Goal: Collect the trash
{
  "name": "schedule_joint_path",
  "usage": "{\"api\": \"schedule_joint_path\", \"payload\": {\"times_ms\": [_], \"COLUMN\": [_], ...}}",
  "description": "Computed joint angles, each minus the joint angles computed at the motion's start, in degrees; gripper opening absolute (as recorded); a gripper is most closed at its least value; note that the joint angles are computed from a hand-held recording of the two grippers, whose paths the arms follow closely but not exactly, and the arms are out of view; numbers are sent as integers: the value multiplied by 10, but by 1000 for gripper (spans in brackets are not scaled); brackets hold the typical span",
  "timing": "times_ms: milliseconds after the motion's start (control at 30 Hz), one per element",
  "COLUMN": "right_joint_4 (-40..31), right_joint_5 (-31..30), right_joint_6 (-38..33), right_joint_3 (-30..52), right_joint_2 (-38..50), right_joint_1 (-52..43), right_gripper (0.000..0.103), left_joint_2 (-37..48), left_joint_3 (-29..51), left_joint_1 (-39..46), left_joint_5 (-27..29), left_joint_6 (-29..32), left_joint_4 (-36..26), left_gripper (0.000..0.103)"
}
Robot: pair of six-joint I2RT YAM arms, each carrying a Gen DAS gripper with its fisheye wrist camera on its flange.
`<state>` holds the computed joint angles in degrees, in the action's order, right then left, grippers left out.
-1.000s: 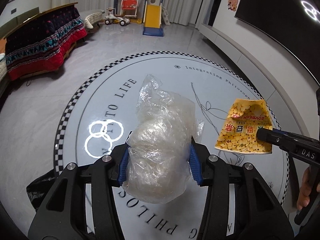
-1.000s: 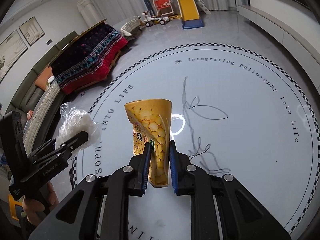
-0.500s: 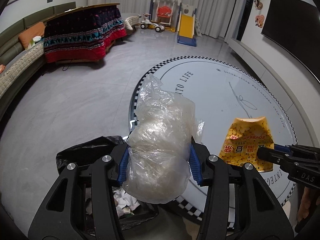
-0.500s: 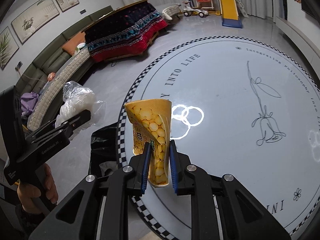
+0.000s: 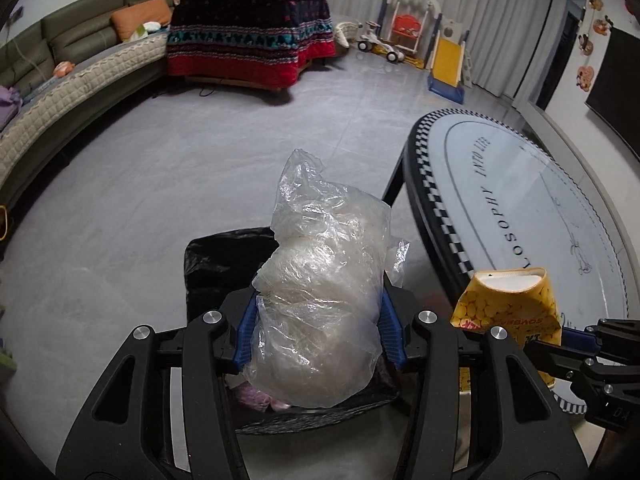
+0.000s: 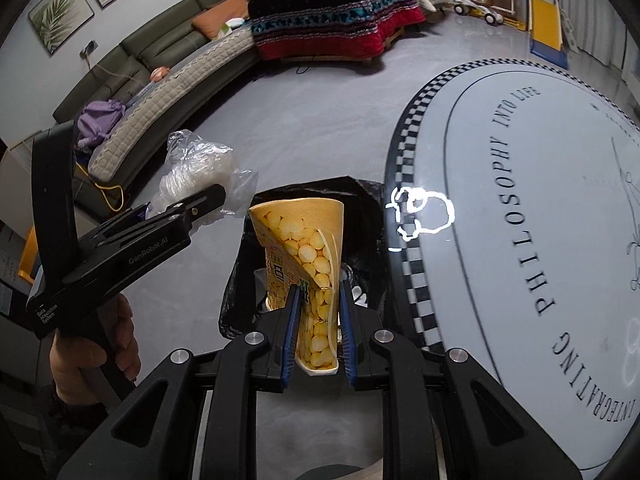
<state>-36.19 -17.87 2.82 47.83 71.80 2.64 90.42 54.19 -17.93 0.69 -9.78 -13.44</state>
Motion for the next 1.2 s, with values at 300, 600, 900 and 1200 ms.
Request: {"api": "schedule_joint_path", "payload": {"times_ms": [300, 600, 900, 1200], "right_joint_4": [79, 70, 45, -19], "right_joint_5": [63, 40, 8, -28], "right_joint_6": [72, 49, 18, -67], "right_joint_3": [7, -3, -15, -6], "right_joint_2": [91, 77, 31, -16], "right_joint_1": [118, 96, 35, -112], "right_gripper": [65, 67, 72, 73], "left_joint_2": [30, 52, 41, 76], "left_joint_3": [-21, -1, 15, 103], "left_joint_1": [74, 88, 27, -79], "left_joint_5": [-35, -3, -13, -26], "left_joint_6": [-29, -41, -51, -74], "left_joint_4": [35, 28, 19, -20], "left_gripper": [97, 97, 97, 97]}}
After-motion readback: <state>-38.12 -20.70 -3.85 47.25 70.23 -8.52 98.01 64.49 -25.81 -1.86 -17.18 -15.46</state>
